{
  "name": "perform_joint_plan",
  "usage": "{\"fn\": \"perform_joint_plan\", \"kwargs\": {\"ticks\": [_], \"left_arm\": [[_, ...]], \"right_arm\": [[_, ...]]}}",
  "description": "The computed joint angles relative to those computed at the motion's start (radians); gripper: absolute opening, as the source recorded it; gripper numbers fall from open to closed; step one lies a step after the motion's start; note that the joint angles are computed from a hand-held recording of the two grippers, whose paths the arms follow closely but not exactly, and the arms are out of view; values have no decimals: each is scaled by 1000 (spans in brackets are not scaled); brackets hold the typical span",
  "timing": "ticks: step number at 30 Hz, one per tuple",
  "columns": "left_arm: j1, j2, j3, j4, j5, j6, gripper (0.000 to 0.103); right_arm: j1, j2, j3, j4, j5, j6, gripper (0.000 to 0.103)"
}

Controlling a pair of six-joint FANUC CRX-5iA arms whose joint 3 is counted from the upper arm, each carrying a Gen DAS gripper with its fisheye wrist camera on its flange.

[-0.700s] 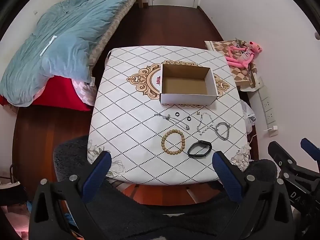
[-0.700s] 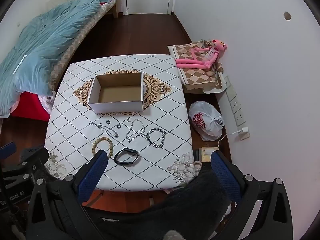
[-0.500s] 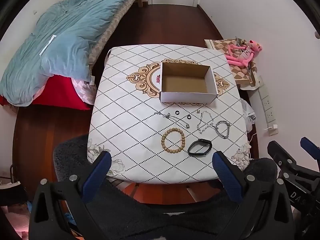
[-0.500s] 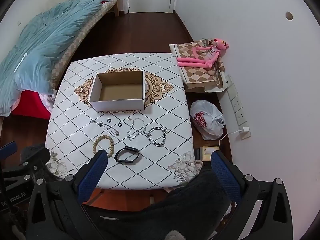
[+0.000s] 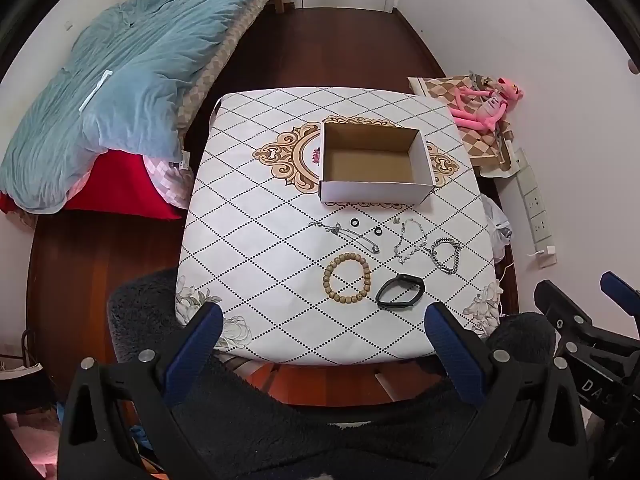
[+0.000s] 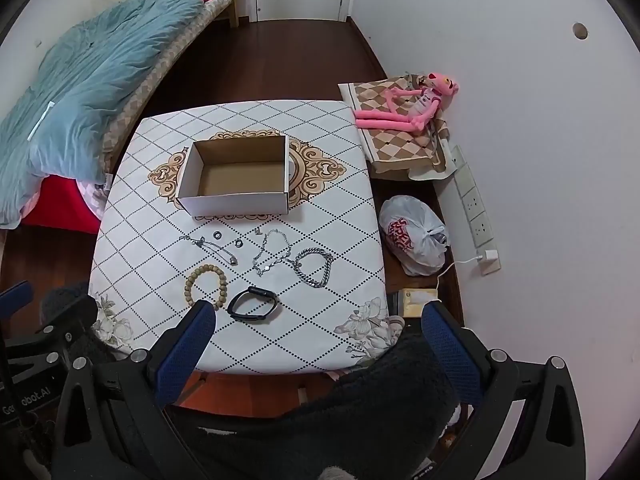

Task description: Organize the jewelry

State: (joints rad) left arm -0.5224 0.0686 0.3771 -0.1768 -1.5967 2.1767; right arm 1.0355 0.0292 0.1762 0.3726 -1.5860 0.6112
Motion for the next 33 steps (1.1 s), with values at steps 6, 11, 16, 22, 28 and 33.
{"fn": "perform_joint_plan", "kwargs": {"ticks": [6,11,16,22,28,33], "left_arm": [[-3,-9,-6,1,-3,-3,103],[-4,-14,-11,0,-1,-3,103],[-3,-13,-9,4,-4,-4,103],[-7,-13,-9,1,-1,-1,103],[-9,-12,-4,-2,-3,-1,103],[-9,-10,-1,-2,-5,-2,103]], "right_arm": [[1,3,2,-2,-2,3,103],[1,4,3,-1,-2,0,103],[3,10,14,-4,-14,4,103],[-3,11,16,-1,-10,4,103],[-3,8,15,2,-11,4,103],[-4,8,18,2,-14,6,103]]}}
